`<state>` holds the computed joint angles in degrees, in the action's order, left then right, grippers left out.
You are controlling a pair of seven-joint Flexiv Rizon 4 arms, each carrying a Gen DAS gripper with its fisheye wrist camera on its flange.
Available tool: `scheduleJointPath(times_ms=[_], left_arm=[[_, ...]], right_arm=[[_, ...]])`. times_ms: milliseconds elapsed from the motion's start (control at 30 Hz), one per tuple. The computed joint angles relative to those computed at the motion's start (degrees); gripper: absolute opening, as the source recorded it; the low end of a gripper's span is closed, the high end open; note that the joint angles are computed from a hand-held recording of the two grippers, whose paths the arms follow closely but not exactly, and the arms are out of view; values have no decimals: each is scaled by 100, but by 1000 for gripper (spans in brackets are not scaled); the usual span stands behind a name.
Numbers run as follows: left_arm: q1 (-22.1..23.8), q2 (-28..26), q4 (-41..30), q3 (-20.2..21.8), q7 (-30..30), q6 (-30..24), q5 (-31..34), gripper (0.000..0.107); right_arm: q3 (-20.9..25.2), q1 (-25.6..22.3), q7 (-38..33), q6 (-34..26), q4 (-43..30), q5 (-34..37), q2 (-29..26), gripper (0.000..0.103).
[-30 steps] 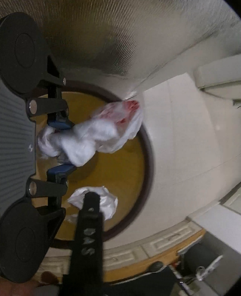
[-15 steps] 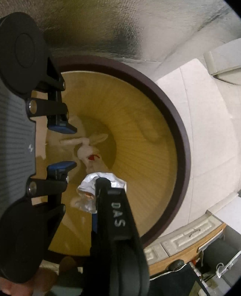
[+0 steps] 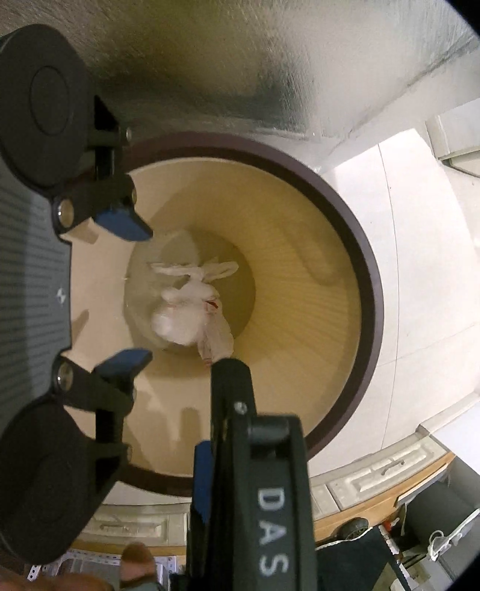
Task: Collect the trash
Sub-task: 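Open the left tool over the wastebasket while the right tool releases the paper inside, then move both open tools back over the table toward the remaining trash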
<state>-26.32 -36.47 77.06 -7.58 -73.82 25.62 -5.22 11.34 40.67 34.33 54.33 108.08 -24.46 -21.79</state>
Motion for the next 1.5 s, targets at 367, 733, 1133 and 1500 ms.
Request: scheduleJointPath(times_ms=[367,733,1133,1500], left_arm=[[165,658,542,106,-256,222,55,93],[417,1188,880,62,-201,474,-54,103],[667,1893,900,2,293,274,-424,103],[959,2525,983,42,825,202,-1006,103]], right_arm=[[237,179,-235,-858,-147,-189,419,84],[439,498,-392,-2157,-605,-507,653,103],[673,927,-806,-4306,-1709,-297,821,103],[649,1479,-741,-5664,-2928,-447,612,103]])
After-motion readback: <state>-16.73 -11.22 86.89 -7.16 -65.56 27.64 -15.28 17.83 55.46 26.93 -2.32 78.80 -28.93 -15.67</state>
